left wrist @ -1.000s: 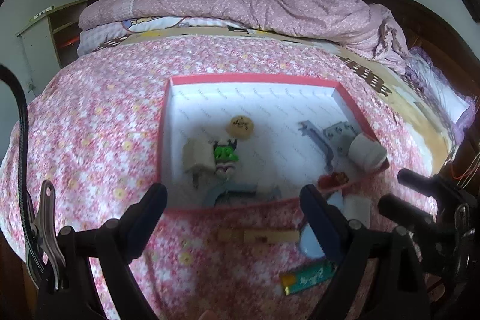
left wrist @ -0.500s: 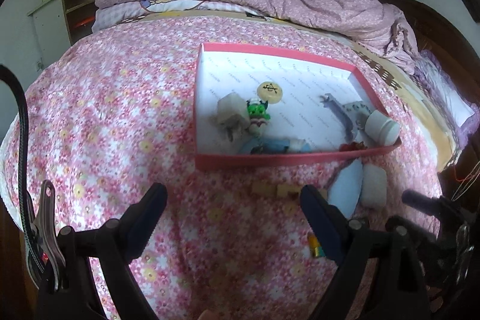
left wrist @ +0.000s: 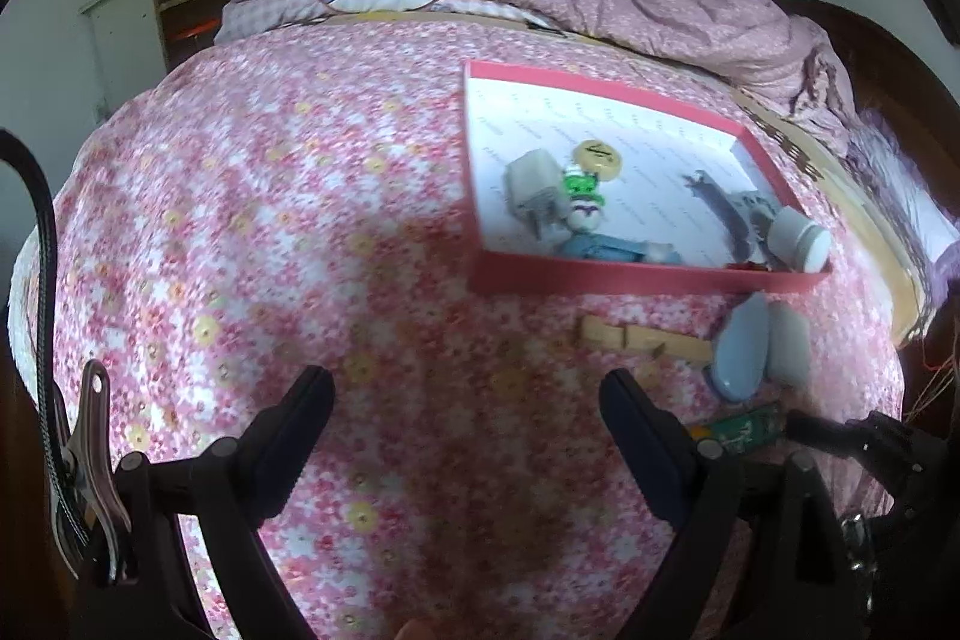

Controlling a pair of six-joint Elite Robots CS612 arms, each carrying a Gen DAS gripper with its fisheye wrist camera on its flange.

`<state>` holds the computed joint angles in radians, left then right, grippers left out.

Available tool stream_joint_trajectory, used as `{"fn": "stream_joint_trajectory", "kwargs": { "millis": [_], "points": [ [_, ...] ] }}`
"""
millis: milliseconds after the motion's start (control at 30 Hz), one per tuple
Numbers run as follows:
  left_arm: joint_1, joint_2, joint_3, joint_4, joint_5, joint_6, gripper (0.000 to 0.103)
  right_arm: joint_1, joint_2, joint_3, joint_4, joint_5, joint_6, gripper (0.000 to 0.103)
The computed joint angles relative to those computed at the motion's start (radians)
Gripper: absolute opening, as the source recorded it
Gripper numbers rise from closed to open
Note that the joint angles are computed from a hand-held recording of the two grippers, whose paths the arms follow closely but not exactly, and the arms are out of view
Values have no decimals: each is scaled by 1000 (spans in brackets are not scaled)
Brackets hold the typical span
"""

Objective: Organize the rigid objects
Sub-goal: 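Withdraw left gripper from tray while right gripper grasps green lighter, then grasp wooden bar with left gripper while right gripper holds green lighter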

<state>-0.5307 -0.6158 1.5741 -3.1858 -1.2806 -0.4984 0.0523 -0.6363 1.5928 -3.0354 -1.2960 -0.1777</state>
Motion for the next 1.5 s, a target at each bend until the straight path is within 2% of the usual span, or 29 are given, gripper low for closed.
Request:
{"fn": "stream_joint_trajectory", "kwargs": {
  "millis": [233, 433, 533, 733, 767, 900, 967, 1000, 1067, 1133, 1200, 1367, 1500],
  "points": [
    [11, 0, 15, -13, -9, -29, 93, 27, 19, -29, -20, -70, 5, 80],
    [10, 2, 14, -13, -16, -24, 93, 47, 30, -36, -48, -145, -32, 81],
    [8, 3, 13, -13, -17, -19, 93, 45, 33, -37, -63, -145, -20, 79],
    [6, 2, 11, -14, -13, -12, 93, 32, 29, -22, -99, -142, -15, 57],
    [6, 2, 12, -16, -11, -8, 93, 28, 27, -20, -96, -131, -18, 56],
    [6, 0, 16, -31, -6, -7, 93, 12, 20, -19, -65, -73, 4, 56],
    [9, -1, 19, -36, -7, -12, 93, 8, 19, -22, -50, -45, 9, 64],
    [10, -1, 20, -37, -8, -14, 93, 8, 20, -25, -48, -34, 0, 64],
    [13, -3, 24, -38, -9, -18, 93, 14, 24, -30, -54, -37, -34, 64],
    [15, -4, 28, -42, -9, -22, 93, 24, 30, -37, -63, -69, -80, 64],
    [16, -5, 31, -46, -13, -27, 93, 32, 33, -35, -84, -104, -106, 56],
    [16, -3, 28, -41, -26, -24, 93, 19, 23, -23, -74, -63, -114, 26],
    [8, 0, 17, -30, -35, 5, 93, 3, 17, -11, -65, -38, -94, 24]
  ]
}}
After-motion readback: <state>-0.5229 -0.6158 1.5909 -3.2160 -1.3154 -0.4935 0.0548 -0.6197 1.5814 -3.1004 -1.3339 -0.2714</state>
